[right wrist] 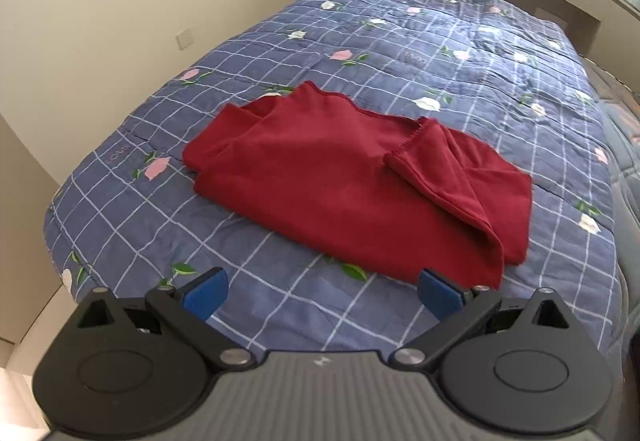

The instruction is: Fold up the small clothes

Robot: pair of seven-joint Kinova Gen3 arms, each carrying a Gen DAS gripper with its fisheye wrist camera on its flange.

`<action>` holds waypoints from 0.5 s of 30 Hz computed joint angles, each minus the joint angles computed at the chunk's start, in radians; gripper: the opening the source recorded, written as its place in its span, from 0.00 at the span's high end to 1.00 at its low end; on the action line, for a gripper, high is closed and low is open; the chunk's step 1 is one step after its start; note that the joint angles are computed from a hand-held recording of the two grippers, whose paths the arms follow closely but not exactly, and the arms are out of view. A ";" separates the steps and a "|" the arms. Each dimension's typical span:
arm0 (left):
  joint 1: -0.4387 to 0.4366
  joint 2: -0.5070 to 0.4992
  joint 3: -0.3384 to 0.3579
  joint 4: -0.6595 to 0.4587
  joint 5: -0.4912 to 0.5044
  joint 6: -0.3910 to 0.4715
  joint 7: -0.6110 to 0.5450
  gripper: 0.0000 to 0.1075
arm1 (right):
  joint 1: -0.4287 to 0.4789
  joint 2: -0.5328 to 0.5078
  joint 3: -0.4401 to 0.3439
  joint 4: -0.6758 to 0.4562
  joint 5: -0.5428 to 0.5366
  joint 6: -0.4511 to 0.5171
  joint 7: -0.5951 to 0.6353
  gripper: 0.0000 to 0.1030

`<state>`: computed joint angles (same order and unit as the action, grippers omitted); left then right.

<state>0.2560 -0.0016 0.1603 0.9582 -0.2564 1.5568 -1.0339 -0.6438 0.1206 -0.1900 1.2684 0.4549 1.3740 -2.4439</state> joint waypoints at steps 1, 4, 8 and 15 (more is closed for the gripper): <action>-0.003 -0.003 -0.003 0.004 0.009 -0.004 -0.011 0.05 | -0.009 -0.004 -0.003 0.005 0.009 0.007 -0.019 0.00; -0.019 -0.014 -0.015 0.021 0.042 -0.014 -0.059 0.05 | -0.032 -0.011 -0.015 0.018 0.038 0.027 -0.072 0.00; -0.044 -0.033 -0.026 0.055 0.084 -0.034 -0.128 0.05 | -0.063 -0.022 -0.034 0.041 0.079 0.055 -0.137 0.00; -0.074 -0.020 -0.034 0.102 0.152 -0.067 -0.205 0.05 | -0.080 -0.033 -0.053 0.060 0.107 0.100 -0.163 0.00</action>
